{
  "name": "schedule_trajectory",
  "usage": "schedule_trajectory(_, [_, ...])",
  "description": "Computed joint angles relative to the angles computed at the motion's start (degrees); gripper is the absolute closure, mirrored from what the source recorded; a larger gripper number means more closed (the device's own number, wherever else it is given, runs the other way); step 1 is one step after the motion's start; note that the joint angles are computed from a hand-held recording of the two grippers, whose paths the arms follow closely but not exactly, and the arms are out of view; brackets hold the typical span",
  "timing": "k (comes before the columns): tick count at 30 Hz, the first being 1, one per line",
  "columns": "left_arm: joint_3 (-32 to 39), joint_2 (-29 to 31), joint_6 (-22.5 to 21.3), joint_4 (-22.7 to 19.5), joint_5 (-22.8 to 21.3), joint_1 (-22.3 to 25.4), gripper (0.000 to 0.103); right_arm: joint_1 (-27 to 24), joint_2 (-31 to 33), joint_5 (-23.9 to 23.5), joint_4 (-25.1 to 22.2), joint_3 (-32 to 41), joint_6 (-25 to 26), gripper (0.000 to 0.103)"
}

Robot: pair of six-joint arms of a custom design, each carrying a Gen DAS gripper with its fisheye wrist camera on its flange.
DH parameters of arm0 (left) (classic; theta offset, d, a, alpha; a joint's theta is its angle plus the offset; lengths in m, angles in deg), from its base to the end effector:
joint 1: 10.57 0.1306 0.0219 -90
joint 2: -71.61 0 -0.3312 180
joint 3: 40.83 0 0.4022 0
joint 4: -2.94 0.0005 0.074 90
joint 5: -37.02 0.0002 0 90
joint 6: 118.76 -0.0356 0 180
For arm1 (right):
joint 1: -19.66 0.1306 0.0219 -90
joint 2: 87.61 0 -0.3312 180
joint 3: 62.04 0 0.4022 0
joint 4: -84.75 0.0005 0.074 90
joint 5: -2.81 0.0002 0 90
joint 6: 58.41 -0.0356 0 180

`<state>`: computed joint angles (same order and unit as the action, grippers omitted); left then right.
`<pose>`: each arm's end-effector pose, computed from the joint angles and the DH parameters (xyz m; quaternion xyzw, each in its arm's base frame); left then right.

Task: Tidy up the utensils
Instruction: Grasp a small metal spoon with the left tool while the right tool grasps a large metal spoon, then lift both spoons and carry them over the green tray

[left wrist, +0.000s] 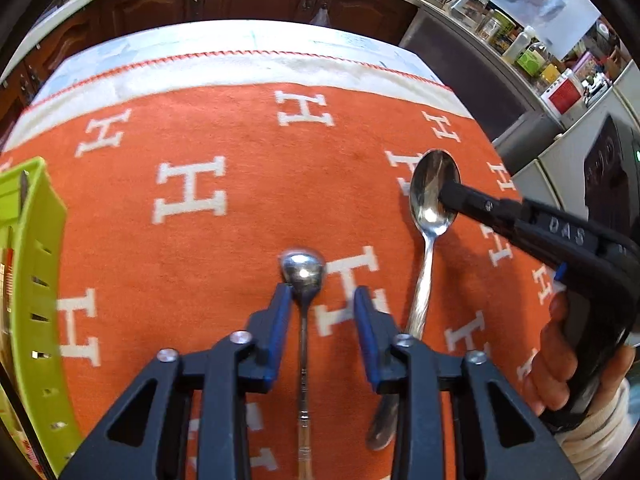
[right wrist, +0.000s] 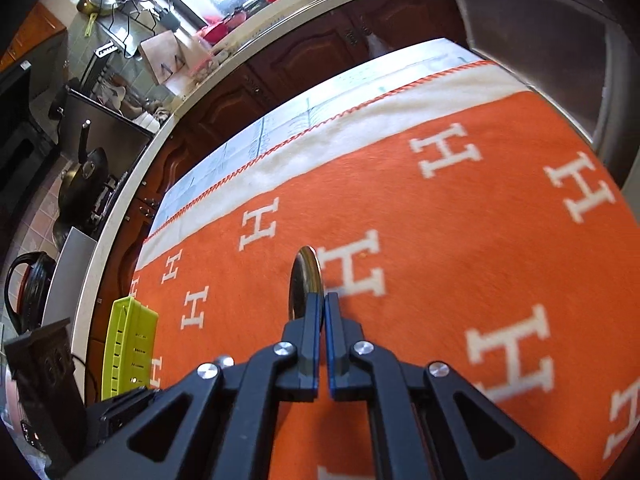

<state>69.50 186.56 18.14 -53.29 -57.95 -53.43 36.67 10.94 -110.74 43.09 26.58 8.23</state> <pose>0.4530 -0.4169 0.3028 -0.0450 0.9659 -0.1477 0.2078 0.5061 0.1692 0.3051 -0.0158 0.9268 0.2920 0.2358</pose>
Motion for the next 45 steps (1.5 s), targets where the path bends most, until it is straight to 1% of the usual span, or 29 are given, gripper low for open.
schedule_trajectory(1, [-0.6,-0.2,1.2,1.1,1.6,0.3,0.093,-0.2,-0.5,-0.2,0.1,-0.6,-0.3,0.101])
schedule_trajectory(3, [-2.1,-0.8,3.7,3.6,3.3,0.8,0.094,-0.4,-1.3,-0.6,0.3,-1.8,-1.0,0.101])
schedule_trajectory(5, [-2.9,-1.1,5.1,4.9,3.5,1.0,0.095,-0.5,-1.8,-0.8,0.3,-2.7,-1.2,0.101])
schedule_trajectory(7, [-2.9,-1.1,5.6,5.1,2.8,0.8,0.096,-0.4,-2.4,-0.8,0.1,-3.5,-0.9,0.101])
schedule_trajectory(11, [-0.8,0.2,4.6,3.1,-0.7,-0.4,0.097,-0.3,-3.6,-0.9,0.0,-5.0,-0.5,0.101])
schedule_trajectory(13, [1.4,1.5,3.0,1.4,-2.5,-1.1,0.099,-0.3,-4.3,-0.7,0.3,-5.7,-0.4,0.101])
schedule_trajectory(17, [3.9,2.8,0.7,-0.5,-4.6,-2.1,0.101,-0.6,-5.1,-0.8,0.4,-6.7,-0.4,0.101])
schedule_trajectory(20, [5.3,3.7,-0.9,-1.5,-5.5,-2.6,0.102,-0.7,-5.4,-1.0,0.4,-7.2,-0.6,0.101])
schedule_trajectory(24, [6.9,5.1,-1.4,-3.1,-5.3,-2.6,0.102,-0.8,-5.6,-1.2,0.3,-7.6,-0.6,0.101])
schedule_trajectory(28, [8.8,6.4,-2.4,-4.7,-7.4,-3.0,0.102,-1.0,-5.8,-1.6,0.6,-8.0,-0.9,0.101])
schedule_trajectory(31, [8.8,6.5,-2.7,-4.6,-8.1,-3.0,0.101,-1.0,-5.8,-1.6,0.7,-8.1,-0.9,0.101])
schedule_trajectory(34, [7.8,5.8,-2.8,-3.5,-7.8,-2.9,0.103,-0.9,-5.8,-1.6,0.7,-8.1,-0.9,0.101])
schedule_trajectory(37, [4.5,3.6,-2.8,-0.3,-5.4,-2.4,0.103,-0.8,-6.0,-2.3,0.3,-7.9,0.0,0.101])
schedule_trajectory(41, [0.1,-0.2,-3.6,2.9,-5.7,-2.6,0.103,-0.5,-7.0,-4.1,0.3,-8.0,0.5,0.101])
schedule_trajectory(45, [-5.3,-5.9,-4.0,6.5,-6.3,-3.0,0.103,-0.1,-7.9,-5.9,-0.3,-7.7,0.7,0.101])
